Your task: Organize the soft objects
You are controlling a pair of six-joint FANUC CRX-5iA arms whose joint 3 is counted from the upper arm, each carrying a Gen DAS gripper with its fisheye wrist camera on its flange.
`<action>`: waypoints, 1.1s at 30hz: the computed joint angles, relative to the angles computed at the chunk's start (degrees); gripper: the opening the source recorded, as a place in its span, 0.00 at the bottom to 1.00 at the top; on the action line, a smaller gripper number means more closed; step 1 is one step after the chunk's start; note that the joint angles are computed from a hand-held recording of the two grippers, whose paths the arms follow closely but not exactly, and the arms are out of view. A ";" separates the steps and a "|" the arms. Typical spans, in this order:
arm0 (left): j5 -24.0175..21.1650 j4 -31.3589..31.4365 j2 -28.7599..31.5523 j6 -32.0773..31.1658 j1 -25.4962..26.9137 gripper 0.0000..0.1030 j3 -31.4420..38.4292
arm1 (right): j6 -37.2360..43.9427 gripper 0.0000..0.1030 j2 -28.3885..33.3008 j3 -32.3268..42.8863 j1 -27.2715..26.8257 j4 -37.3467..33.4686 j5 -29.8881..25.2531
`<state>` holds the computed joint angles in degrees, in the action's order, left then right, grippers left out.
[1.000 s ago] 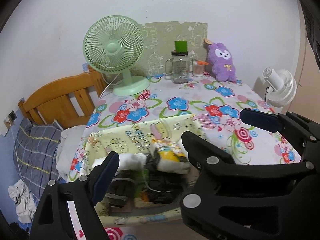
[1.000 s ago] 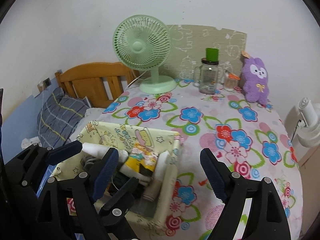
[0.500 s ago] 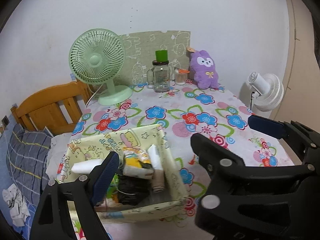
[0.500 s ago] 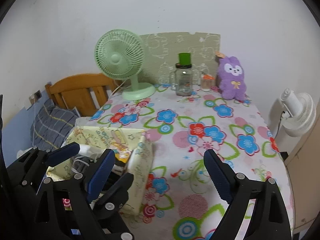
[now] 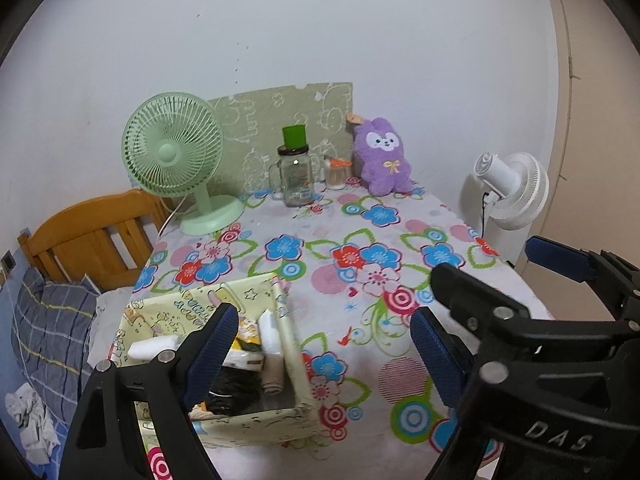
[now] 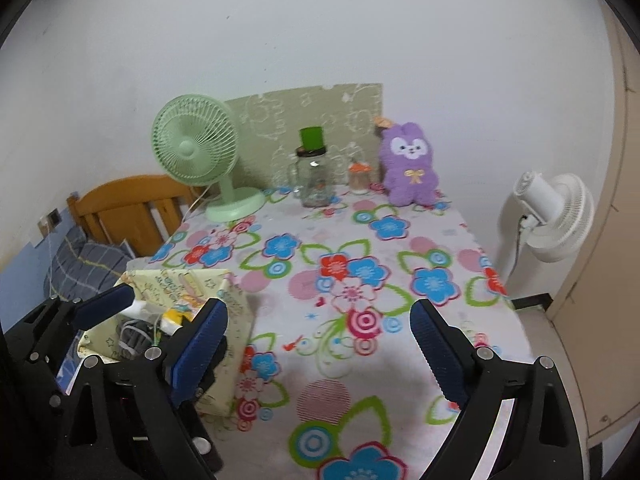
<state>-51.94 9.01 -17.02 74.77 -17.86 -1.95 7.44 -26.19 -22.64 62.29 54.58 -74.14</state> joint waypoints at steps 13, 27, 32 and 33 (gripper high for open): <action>2.21 -1.85 -3.81 3.24 -2.22 0.93 -0.80 | -5.41 0.93 -4.92 -2.25 8.22 5.72 -13.67; 4.05 -1.03 -7.66 3.42 -0.60 0.99 -3.00 | -10.52 0.96 -6.11 -3.16 16.78 11.08 -23.28; 4.34 -1.21 -8.65 4.00 -0.06 1.00 -3.55 | -11.36 0.96 -6.20 -3.44 17.89 12.00 -24.39; 4.38 -1.46 -8.80 4.23 -0.07 1.00 -3.60 | -11.52 0.96 -6.26 -3.53 18.18 12.10 -24.59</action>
